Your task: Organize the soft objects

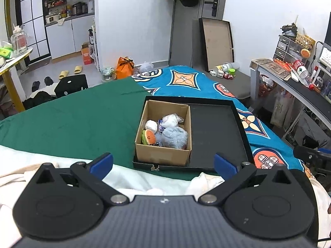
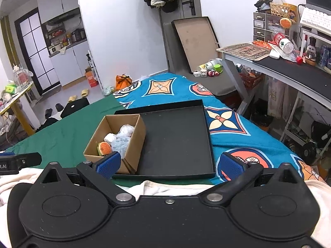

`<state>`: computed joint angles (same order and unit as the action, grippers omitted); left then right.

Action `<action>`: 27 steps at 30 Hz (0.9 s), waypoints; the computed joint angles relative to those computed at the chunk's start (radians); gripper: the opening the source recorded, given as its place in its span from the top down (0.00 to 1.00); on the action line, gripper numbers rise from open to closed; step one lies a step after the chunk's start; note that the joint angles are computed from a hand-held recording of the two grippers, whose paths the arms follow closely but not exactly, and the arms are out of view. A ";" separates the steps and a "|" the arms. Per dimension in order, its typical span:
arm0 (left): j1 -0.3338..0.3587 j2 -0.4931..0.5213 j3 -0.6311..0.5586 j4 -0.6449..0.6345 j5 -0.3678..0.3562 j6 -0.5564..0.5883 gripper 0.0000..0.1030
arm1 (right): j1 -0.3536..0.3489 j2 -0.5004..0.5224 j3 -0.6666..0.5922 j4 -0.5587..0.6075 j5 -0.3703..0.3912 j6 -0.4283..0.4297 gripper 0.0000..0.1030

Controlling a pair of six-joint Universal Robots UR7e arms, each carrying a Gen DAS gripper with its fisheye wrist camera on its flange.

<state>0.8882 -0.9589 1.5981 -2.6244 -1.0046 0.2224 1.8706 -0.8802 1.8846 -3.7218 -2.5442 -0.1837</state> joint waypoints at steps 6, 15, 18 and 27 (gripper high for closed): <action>0.004 0.001 -0.002 0.000 -0.001 -0.002 0.00 | -0.001 0.002 -0.003 0.015 -0.001 -0.002 0.00; 0.004 0.002 -0.001 -0.001 0.002 0.004 0.00 | -0.005 -0.003 0.002 0.028 0.005 0.001 0.00; 0.003 0.003 0.003 -0.006 0.002 0.005 0.00 | -0.005 -0.004 0.002 0.030 0.004 0.002 0.00; 0.002 0.003 0.003 -0.004 0.001 0.005 0.00 | -0.006 -0.004 0.003 0.030 0.006 0.001 0.00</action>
<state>0.8906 -0.9562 1.6007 -2.6281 -1.0034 0.2273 1.8649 -0.8840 1.8873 -3.6921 -2.5380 -0.1828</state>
